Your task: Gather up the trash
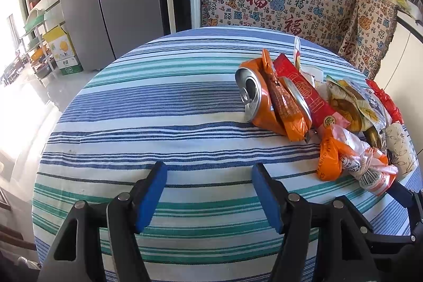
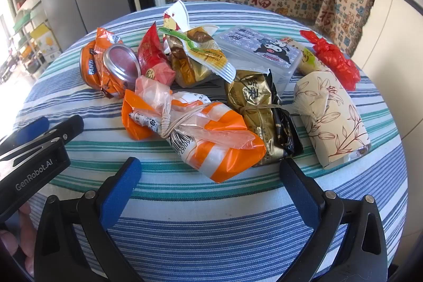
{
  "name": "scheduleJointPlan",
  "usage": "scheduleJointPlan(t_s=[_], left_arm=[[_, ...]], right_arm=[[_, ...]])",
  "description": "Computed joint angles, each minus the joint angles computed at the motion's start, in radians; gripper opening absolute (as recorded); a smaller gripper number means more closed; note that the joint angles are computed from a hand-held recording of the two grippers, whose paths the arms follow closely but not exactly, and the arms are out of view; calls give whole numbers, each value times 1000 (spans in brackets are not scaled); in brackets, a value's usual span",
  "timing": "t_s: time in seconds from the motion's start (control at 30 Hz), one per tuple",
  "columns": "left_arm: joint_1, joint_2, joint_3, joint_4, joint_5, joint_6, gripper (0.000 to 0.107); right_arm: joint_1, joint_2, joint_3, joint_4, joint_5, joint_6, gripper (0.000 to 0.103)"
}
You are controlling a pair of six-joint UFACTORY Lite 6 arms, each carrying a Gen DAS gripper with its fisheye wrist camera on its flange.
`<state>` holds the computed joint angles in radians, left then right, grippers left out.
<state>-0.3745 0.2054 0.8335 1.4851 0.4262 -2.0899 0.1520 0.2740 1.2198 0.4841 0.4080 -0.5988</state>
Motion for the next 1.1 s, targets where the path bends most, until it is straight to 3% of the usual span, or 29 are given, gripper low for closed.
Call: scheduleJointPlan(t_s=[1.1], left_arm=[[8,-13,-19,35,-11,-41,68]], right_arm=[[-1,-1,-1,4,1,-6,103]])
